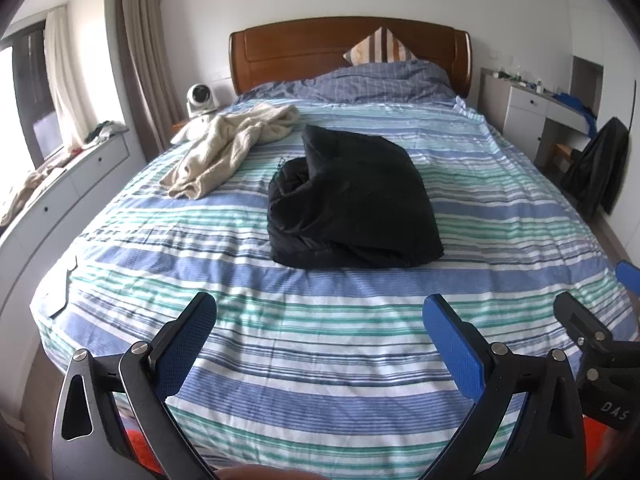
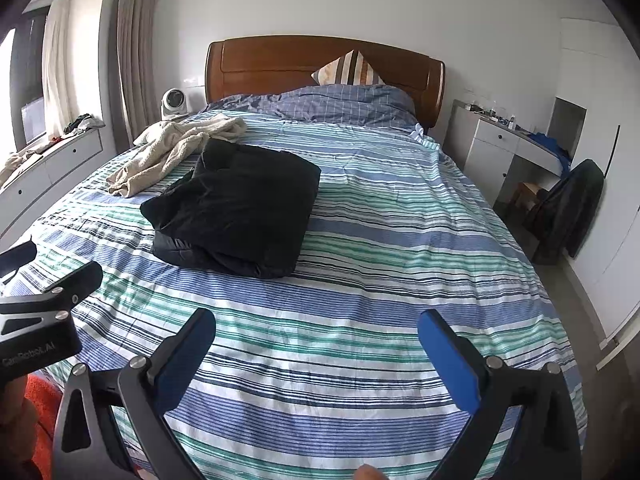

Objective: Fold large clothes

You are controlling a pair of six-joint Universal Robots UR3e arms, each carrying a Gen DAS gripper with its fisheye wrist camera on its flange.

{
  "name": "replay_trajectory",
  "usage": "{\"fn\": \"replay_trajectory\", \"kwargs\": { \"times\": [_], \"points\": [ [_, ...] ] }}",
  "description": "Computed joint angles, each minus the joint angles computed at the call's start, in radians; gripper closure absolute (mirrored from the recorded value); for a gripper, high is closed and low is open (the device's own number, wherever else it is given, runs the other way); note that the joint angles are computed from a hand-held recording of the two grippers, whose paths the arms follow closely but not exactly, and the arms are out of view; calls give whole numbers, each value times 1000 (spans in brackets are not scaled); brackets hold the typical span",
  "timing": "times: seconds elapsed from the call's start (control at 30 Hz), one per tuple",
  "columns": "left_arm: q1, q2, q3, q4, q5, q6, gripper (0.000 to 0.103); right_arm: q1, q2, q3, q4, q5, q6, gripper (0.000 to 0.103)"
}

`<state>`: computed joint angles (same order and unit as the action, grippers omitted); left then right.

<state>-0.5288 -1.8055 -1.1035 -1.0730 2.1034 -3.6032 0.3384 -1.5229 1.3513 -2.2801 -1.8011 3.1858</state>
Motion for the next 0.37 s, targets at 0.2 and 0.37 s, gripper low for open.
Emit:
{"fn": "replay_trajectory", "kwargs": {
  "times": [0.2,0.37],
  "points": [
    [-15,-12,-6,14,26,2,0,-11,-1,8,6,5,3,0],
    [-36,-26,-7,32,86,1,0,-12,-4,16,1,9,3,0]
  ]
}}
